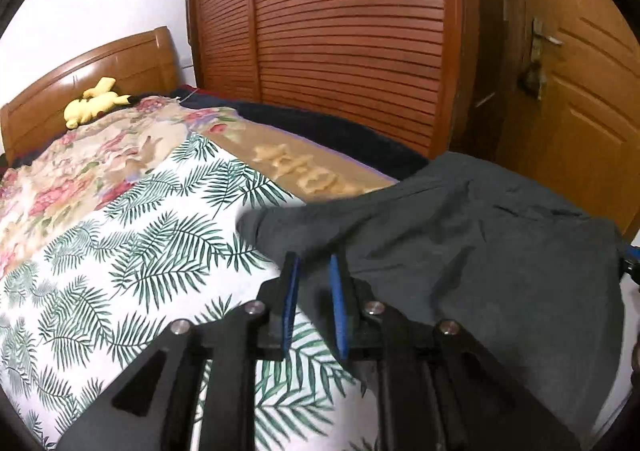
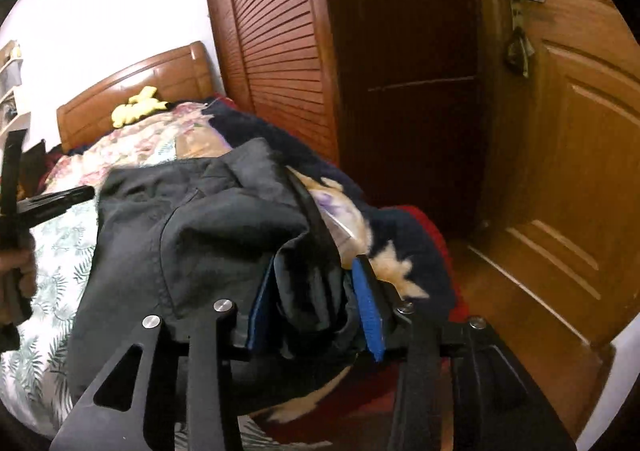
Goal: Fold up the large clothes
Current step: 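Lift the jacket bundle with both grippers and carry it toward the wardrobe, then lower the bundle onto the bed corner by the wardrobe and open both grippers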
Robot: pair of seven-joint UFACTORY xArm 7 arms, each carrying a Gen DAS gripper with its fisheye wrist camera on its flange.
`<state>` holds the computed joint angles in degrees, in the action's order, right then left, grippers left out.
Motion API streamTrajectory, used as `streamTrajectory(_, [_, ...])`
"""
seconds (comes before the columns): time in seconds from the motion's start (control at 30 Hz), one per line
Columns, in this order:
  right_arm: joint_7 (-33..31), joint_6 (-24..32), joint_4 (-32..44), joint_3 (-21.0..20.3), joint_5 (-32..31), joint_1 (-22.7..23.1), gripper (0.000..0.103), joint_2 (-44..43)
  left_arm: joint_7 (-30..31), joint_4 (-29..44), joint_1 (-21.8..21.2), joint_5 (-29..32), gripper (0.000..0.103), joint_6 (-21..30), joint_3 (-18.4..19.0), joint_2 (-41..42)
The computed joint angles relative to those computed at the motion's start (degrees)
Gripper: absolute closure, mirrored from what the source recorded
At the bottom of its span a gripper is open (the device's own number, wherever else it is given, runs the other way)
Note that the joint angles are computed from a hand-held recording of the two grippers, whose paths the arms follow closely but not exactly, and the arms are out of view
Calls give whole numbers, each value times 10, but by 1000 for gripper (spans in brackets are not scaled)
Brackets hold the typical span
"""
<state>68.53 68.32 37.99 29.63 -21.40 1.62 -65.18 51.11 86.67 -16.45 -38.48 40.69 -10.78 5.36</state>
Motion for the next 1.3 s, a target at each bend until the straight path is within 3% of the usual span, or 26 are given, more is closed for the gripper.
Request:
streamTrajectory(0.2, [-27,61,47,21,-31,-18,59,8,71,-45,14,-57,89,19,17,-47])
streamTrajectory(0.37, [-51,14,71,25,-36,-14,59,43,142,-101,15,-114,88,53,46,-106])
streamTrajectory(0.57, [-57,-50,69,21,-27,-3,59,86,183,-145,4,-145,78,90,76,-161])
streamTrajectory(0.87, [-11,-39,-8,-31,12,15,59,82,201,-164,5,-165,65,144,112,-197])
streamTrajectory(1.07, [7,20,40,12,-12,9,59,110,205,-169,22,-169,57,180,134,-216])
streamTrajectory(1.2, [21,31,79,29,-27,13,58,129,209,-170,34,-175,48,208,152,-229])
streamTrajectory(1.3, [32,30,118,48,-40,7,48,156,218,-175,43,-177,47,215,163,-242])
